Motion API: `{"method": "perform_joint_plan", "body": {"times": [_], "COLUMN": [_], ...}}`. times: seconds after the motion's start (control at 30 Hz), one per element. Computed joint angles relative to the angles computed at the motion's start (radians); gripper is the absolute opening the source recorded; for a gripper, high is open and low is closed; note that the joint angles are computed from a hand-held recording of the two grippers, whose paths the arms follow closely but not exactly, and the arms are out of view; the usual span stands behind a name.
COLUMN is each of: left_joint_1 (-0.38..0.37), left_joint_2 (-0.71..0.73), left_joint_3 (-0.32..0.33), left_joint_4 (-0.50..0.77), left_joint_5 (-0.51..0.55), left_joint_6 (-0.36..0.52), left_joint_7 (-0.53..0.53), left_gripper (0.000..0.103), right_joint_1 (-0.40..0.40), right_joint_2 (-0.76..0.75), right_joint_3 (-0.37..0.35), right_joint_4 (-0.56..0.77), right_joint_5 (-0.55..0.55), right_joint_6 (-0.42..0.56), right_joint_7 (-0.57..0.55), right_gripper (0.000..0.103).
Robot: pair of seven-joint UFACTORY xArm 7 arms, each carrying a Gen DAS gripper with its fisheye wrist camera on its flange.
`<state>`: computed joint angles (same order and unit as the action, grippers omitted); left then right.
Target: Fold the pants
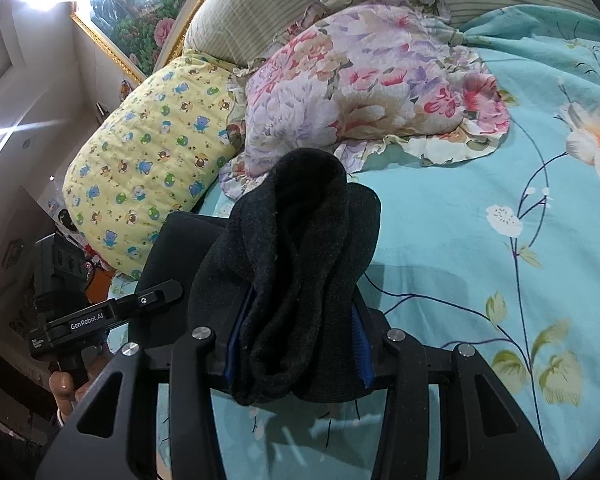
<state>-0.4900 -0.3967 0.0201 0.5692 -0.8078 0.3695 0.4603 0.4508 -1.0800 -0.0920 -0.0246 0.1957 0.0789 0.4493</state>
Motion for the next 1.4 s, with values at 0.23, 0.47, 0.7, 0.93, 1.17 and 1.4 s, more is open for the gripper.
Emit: {"method": "perform_joint_plan", "body": {"times": [0.23,0.47,0.7,0.93,1.17,1.4], "left_joint_1": [0.011,0.026,0.046,0.064,0.057,0.071], "left_joint_2": [0.046,0.071,0.099,0.098,0.1,0.088], "left_joint_3": [0.005,-0.009,-0.023,-0.045,-0.038,-0.054], "left_joint_4": [0.013,0.013,0.011,-0.004,-0.012,-0.025], "left_joint_5": [-0.022,-0.048,-0.055,0.003,0.048,0.127], "left_joint_6": [0.001,-0.009,-0.014,-0.049,-0.061,-0.071], "left_joint_7": [0.024,0.055,0.057,0.007,-0.033,-0.106], "left_gripper": [0.032,0.034,0.05,0.069,0.074,0.079], "right_joint_1": [0.055,0.081,0.079,0.049,0.029,0.015], "right_joint_2": [0.12,0.163,0.196,0.196,0.214,0.209], "right_joint_3": [-0.068,-0.12,-0.144,-0.136,-0.109,-0.092], "right_joint_4": [0.015,0.018,0.011,0.0,0.003,0.003], "right_joint_5": [0.004,0.001,0.01,0.008,0.003,-0.005], "right_joint_6": [-0.088,-0.118,-0.135,-0.127,-0.131,-0.12], "right_joint_7": [-0.036,-0.068,-0.08,-0.079,-0.062,-0.055], "right_gripper": [0.046,0.047,0.061,0.073,0.08,0.081]}}
